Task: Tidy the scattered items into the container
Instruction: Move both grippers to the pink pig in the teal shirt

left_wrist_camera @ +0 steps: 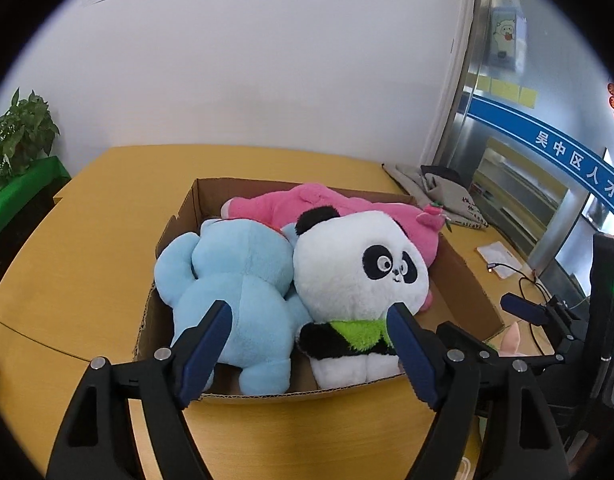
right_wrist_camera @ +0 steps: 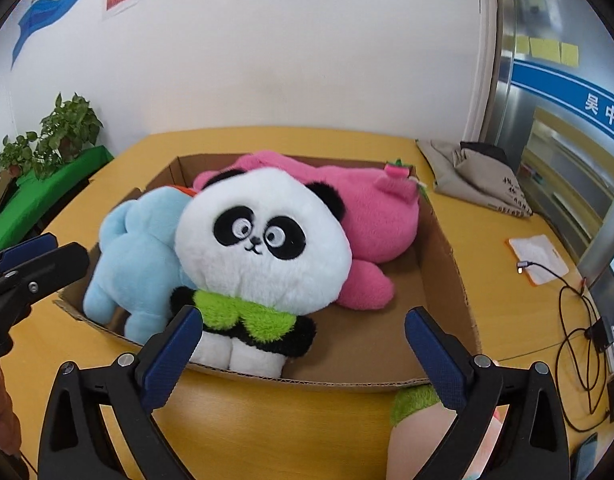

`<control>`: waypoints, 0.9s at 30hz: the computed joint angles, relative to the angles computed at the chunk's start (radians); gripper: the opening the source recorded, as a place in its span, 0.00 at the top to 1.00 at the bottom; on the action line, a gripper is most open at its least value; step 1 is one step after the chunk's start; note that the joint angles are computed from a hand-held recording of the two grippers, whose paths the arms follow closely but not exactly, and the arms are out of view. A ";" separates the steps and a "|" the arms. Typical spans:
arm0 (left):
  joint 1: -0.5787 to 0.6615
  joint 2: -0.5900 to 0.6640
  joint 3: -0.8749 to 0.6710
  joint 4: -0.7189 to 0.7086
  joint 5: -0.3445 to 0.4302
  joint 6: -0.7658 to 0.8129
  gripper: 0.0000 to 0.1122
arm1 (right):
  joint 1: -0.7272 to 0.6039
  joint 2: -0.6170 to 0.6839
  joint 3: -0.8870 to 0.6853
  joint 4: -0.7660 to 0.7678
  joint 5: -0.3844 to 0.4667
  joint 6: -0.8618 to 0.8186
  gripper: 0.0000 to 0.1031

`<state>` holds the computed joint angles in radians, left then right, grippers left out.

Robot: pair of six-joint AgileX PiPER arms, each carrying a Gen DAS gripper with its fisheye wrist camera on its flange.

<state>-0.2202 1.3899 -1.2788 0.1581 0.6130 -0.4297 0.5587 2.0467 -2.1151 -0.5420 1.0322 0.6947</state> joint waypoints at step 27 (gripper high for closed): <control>-0.077 -0.048 0.073 0.081 0.039 -0.100 0.29 | 0.013 -0.067 0.116 0.003 -0.024 0.024 0.01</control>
